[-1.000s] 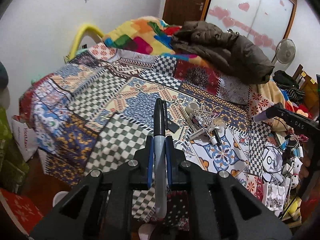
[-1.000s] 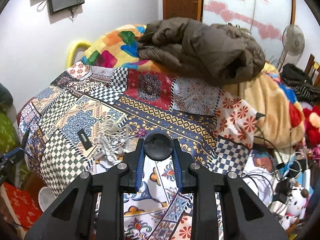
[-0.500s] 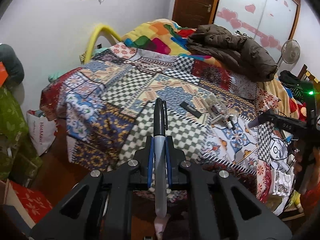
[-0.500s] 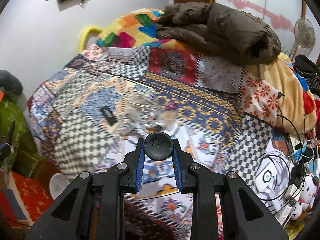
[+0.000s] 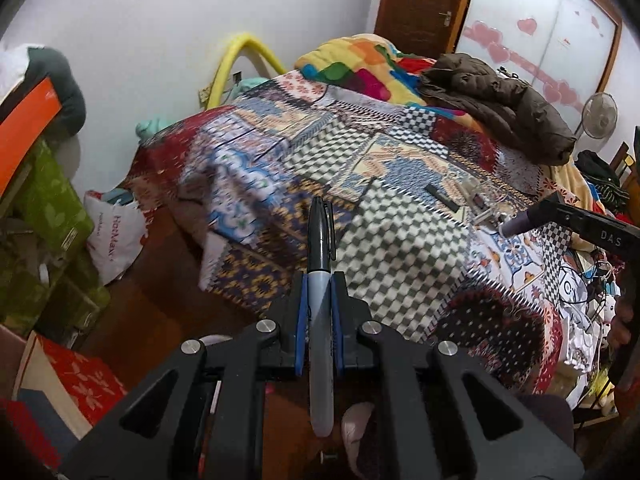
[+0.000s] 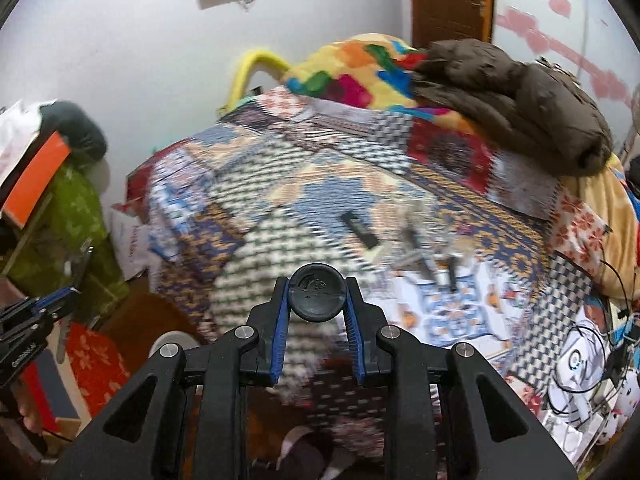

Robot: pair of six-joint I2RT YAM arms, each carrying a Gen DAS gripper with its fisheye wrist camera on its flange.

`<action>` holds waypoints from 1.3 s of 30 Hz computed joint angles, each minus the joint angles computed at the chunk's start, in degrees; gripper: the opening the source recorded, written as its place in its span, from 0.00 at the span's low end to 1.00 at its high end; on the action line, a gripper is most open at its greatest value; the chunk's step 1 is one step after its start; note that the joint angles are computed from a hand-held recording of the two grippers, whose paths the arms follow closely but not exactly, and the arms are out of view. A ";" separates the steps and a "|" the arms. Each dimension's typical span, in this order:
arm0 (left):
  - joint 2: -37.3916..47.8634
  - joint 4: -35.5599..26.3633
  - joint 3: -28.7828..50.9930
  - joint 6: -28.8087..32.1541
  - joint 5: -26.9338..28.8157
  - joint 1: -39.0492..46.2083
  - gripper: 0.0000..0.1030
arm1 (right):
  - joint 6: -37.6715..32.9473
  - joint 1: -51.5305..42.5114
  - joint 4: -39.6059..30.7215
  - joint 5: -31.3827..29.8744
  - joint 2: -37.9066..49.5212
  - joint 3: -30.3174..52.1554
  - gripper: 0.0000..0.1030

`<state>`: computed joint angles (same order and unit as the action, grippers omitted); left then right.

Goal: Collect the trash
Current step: 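Carry the spray bottle and marker in both tools down to the white bin, then open both tools over the white bin to drop the items in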

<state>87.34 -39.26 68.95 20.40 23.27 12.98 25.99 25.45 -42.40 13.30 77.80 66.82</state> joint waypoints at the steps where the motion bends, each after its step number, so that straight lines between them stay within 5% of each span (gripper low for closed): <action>1: 0.28 -0.53 0.25 0.85 0.59 1.27 0.10 | 0.86 1.92 -0.02 0.47 1.20 0.99 0.23; 9: 5.50 -3.92 1.67 9.58 3.42 13.05 0.10 | 5.80 13.36 0.60 1.11 11.38 7.47 0.23; 20: 17.72 -2.23 2.83 15.23 -1.16 19.95 0.10 | 7.03 22.52 2.51 -4.67 30.14 19.50 0.23; 39: 41.89 -3.93 15.85 14.32 -9.23 21.48 0.10 | 6.18 24.08 -5.72 -17.41 63.35 51.92 0.23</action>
<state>129.23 -43.19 84.80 34.72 14.04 34.45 32.18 49.53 -48.13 -4.10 141.15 118.74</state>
